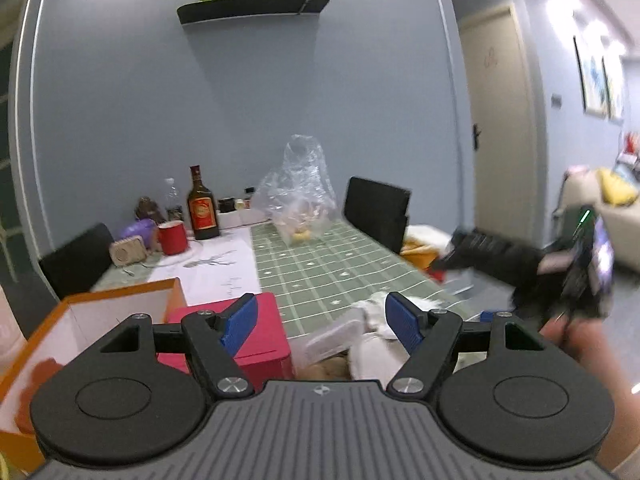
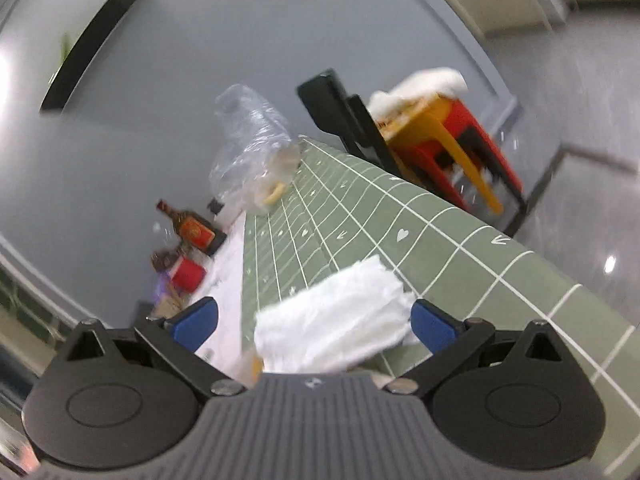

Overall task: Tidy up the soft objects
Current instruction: 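Move both open grippers back to the pile of soft items, then grasp the white tissue with the right gripper while the left grasps the clear plastic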

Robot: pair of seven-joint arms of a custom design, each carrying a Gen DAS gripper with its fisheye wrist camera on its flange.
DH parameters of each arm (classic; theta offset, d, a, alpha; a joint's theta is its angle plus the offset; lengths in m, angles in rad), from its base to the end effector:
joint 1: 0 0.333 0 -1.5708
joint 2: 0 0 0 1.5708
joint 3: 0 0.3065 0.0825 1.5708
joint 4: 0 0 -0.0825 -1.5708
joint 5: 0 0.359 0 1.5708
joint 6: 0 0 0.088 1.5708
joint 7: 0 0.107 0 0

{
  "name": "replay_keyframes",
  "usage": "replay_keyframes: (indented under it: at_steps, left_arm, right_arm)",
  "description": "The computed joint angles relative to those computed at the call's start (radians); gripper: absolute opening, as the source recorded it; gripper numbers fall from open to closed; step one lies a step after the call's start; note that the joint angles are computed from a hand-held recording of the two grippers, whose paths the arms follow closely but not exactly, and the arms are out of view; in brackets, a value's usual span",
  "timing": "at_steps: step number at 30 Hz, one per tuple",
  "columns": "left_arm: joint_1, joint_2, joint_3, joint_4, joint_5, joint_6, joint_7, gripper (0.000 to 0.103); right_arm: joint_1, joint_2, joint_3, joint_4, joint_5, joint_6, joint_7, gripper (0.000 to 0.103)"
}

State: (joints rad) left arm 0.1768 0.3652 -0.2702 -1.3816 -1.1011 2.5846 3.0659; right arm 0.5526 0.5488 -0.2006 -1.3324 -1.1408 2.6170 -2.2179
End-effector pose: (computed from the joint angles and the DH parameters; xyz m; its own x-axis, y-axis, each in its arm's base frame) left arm 0.6890 -0.0110 0.5978 -0.6314 -0.7609 -0.1492 -0.1653 0.3201 -0.9329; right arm 0.6629 0.3054 0.4911 -0.4438 -0.4203 -0.7915 -0.0282 0.8893 -0.4564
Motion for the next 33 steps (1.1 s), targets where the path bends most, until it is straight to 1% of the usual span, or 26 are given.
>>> replay_keyframes:
  at_steps: [2, 4, 5, 6, 8, 9, 11, 13, 14, 15, 16, 18, 19, 20, 21, 22, 23, 24, 25, 26, 27, 28, 29, 30, 31, 33]
  left_arm:
    - [-0.024, 0.022, -0.002, 0.009, 0.026, 0.033, 0.005, 0.086]
    - [-0.049, 0.051, 0.007, 0.032, 0.09, 0.043, -0.045, 0.085]
    - [-0.058, 0.066, 0.008, 0.044, 0.121, 0.051, -0.067, 0.085]
    - [-0.058, 0.073, 0.003, 0.049, 0.142, 0.049, -0.07, 0.085]
    - [-0.059, 0.108, 0.0, 0.092, 0.204, 0.01, -0.088, 0.085]
    - [-0.074, 0.127, 0.011, 0.115, 0.25, 0.01, -0.126, 0.085]
    - [-0.088, 0.154, 0.018, 0.148, 0.319, 0.008, -0.191, 0.085]
    - [-0.09, 0.169, 0.01, 0.163, 0.366, 0.006, -0.217, 0.085]
    - [-0.095, 0.177, 0.01, 0.169, 0.39, 0.014, -0.228, 0.085]
    - [-0.104, 0.185, 0.012, 0.174, 0.417, 0.029, -0.242, 0.083]
    - [-0.109, 0.185, 0.009, 0.164, 0.434, 0.06, -0.245, 0.081]
    - [-0.108, 0.182, -0.005, 0.142, 0.455, 0.106, -0.232, 0.081]
    - [-0.115, 0.185, -0.002, 0.142, 0.476, 0.115, -0.243, 0.081]
    - [-0.123, 0.184, 0.005, 0.136, 0.498, 0.123, -0.264, 0.081]
    - [-0.142, 0.198, 0.023, 0.158, 0.535, 0.118, -0.309, 0.081]
    - [-0.158, 0.206, 0.042, 0.172, 0.572, 0.107, -0.357, 0.078]
    - [-0.161, 0.216, 0.043, 0.186, 0.622, 0.099, -0.418, 0.076]
    - [-0.165, 0.21, 0.043, 0.165, 0.606, 0.135, -0.409, 0.071]
    - [-0.169, 0.213, 0.044, 0.162, 0.622, 0.157, -0.427, 0.06]
    - [-0.172, 0.215, 0.044, 0.155, 0.636, 0.18, -0.44, 0.054]
    - [-0.173, 0.209, 0.043, 0.136, 0.646, 0.2, -0.454, 0.042]
    - [-0.17, 0.211, 0.043, 0.138, 0.654, 0.191, -0.477, 0.029]
    - [-0.161, 0.213, 0.034, 0.142, 0.652, 0.173, -0.496, 0.023]
    - [-0.152, 0.216, 0.028, 0.144, 0.644, 0.164, -0.518, 0.009]
    - [-0.149, 0.217, 0.028, 0.146, 0.641, 0.164, -0.545, 0.005]
    - [-0.121, 0.223, 0.002, 0.15, 0.599, 0.168, -0.578, 0.004]
  right_arm:
    - [0.007, 0.003, -0.016, -0.007, -0.025, -0.005, 0.044, 0.1]
    - [0.004, 0.027, -0.018, 0.012, -0.041, 0.011, 0.05, 0.101]
    - [-0.002, 0.044, -0.014, 0.028, -0.038, 0.021, 0.031, 0.101]
    - [-0.016, 0.068, -0.001, 0.053, -0.012, 0.03, -0.016, 0.1]
    - [-0.054, 0.109, 0.041, 0.1, 0.092, 0.051, -0.156, 0.1]
    - [-0.055, 0.116, 0.038, 0.104, 0.107, 0.062, -0.194, 0.1]
    - [-0.042, 0.137, 0.03, 0.139, 0.14, 0.026, -0.284, 0.101]
    - [-0.026, 0.146, 0.008, 0.146, 0.151, 0.037, -0.318, 0.1]
    - [-0.024, 0.152, -0.004, 0.147, 0.157, 0.06, -0.32, 0.1]
    - [-0.017, 0.154, -0.023, 0.141, 0.155, 0.089, -0.296, 0.1]
    - [-0.007, 0.153, -0.043, 0.132, 0.152, 0.104, -0.268, 0.1]
    - [0.01, 0.149, -0.064, 0.117, 0.156, 0.099, -0.234, 0.1]
    - [0.012, 0.145, -0.064, 0.111, 0.164, 0.088, -0.236, 0.1]
    - [0.014, 0.141, -0.063, 0.108, 0.172, 0.077, -0.24, 0.1]
    - [0.023, 0.134, -0.074, 0.095, 0.16, 0.077, -0.221, 0.1]
    - [0.027, 0.13, -0.077, 0.09, 0.153, 0.078, -0.211, 0.1]
    - [0.029, 0.126, -0.081, 0.084, 0.14, 0.085, -0.205, 0.1]
    - [0.029, 0.127, -0.083, 0.087, 0.13, 0.087, -0.206, 0.1]
    - [0.033, 0.127, -0.086, 0.09, 0.117, 0.082, -0.208, 0.1]
    - [0.037, 0.128, -0.089, 0.093, 0.105, 0.076, -0.209, 0.1]
    - [0.037, 0.131, -0.089, 0.099, 0.096, 0.075, -0.209, 0.1]
    - [0.038, 0.132, -0.09, 0.102, 0.086, 0.078, -0.205, 0.1]
    - [0.037, 0.134, -0.09, 0.105, 0.077, 0.082, -0.206, 0.1]
    - [0.035, 0.136, -0.086, 0.11, 0.075, 0.08, -0.215, 0.1]
    - [0.034, 0.139, -0.08, 0.117, 0.077, 0.071, -0.232, 0.1]
    - [0.028, 0.151, -0.063, 0.144, 0.098, 0.041, -0.29, 0.1]
